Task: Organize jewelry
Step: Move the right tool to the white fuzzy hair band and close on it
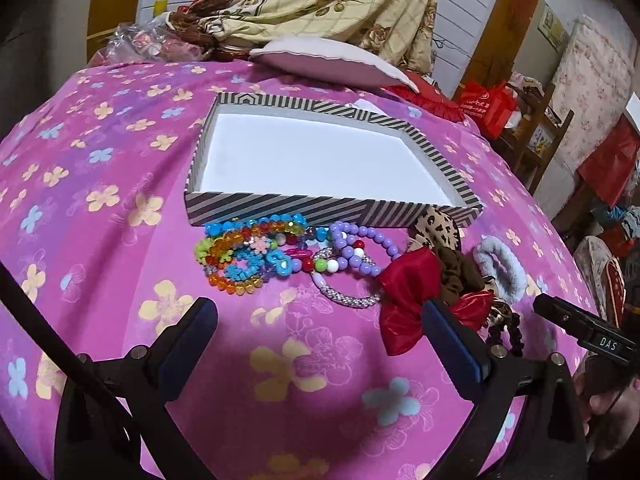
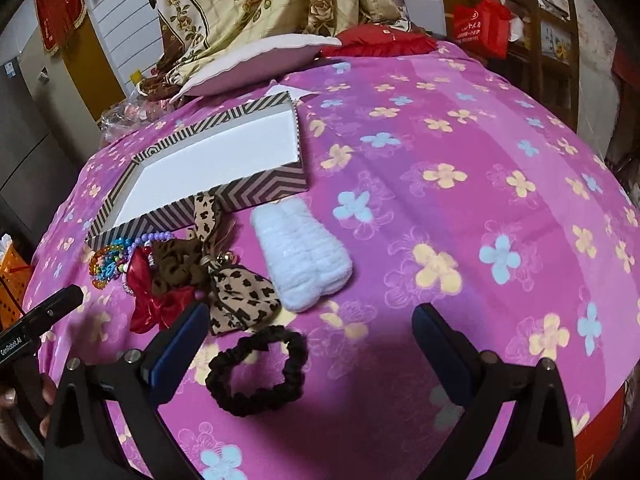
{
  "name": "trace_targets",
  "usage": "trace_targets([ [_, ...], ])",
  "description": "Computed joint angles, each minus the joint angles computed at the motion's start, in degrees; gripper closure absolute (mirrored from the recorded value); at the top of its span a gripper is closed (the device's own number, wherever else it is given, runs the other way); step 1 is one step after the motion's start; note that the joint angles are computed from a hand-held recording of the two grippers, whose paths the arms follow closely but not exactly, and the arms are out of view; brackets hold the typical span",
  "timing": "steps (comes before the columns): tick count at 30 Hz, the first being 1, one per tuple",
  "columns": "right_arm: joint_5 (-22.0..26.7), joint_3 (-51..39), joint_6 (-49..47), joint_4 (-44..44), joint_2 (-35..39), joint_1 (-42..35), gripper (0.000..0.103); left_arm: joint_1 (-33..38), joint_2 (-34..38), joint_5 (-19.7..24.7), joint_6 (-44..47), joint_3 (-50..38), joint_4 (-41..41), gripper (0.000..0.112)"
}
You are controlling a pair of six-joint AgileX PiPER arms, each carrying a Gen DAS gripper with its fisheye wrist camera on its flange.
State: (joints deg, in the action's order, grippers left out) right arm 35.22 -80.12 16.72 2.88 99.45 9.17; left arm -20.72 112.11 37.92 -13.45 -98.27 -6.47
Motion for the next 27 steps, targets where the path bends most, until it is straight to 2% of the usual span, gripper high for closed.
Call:
trace_targets([
  [2, -0.35, -0.10, -1.92, 0.73, -0.01, 0.53, 0.000, -0.41, 0.43, 0.99, -1.84, -0.77, 3.06, 0.049],
  [7, -0.91, -4.39, -2.49, -7.03, 1.04, 2.90, 0.000, -2.01, 2.06, 3.05, -5.76, -2.73, 9.59, 0.049],
  [11, -2.84, -7.56, -10.73, -0.11, 2.50, 0.19, 0.000, -3.30, 2.44, 3.22, -7.21, -2.69, 12.74, 0.049],
  [13, -3.63, -6.26, -11.44, 1.24, 2.72, -0.34, 0.000, -3.76, 2.69, 3.56, -8.03, -2.82, 14.00, 0.049],
  [15, 0.81, -7.89, -6.74, -3.68, 4.01, 0.54, 0.000, -4.07, 3.03, 3.75, -8.60, -3.00, 14.82, 0.049],
  [18, -0.24, -6.44, -7.55, -2.30, 3.12, 0.55, 0.000, -4.40, 3.86, 4.70, -8.87, -3.88, 15.26, 0.049],
  [20, -0.57, -6.16, -5.98, -4.62, 2.99, 1.06, 0.000, -4.48, 3.96, 4.77, -8.64, -3.90, 15.00, 0.049],
  [27, 1.70, -7.78, -4.56, -6.36, 4.70, 1.71, 0.000, -4.58, 3.94, 4.80, -8.37, -3.78, 14.73, 0.049],
])
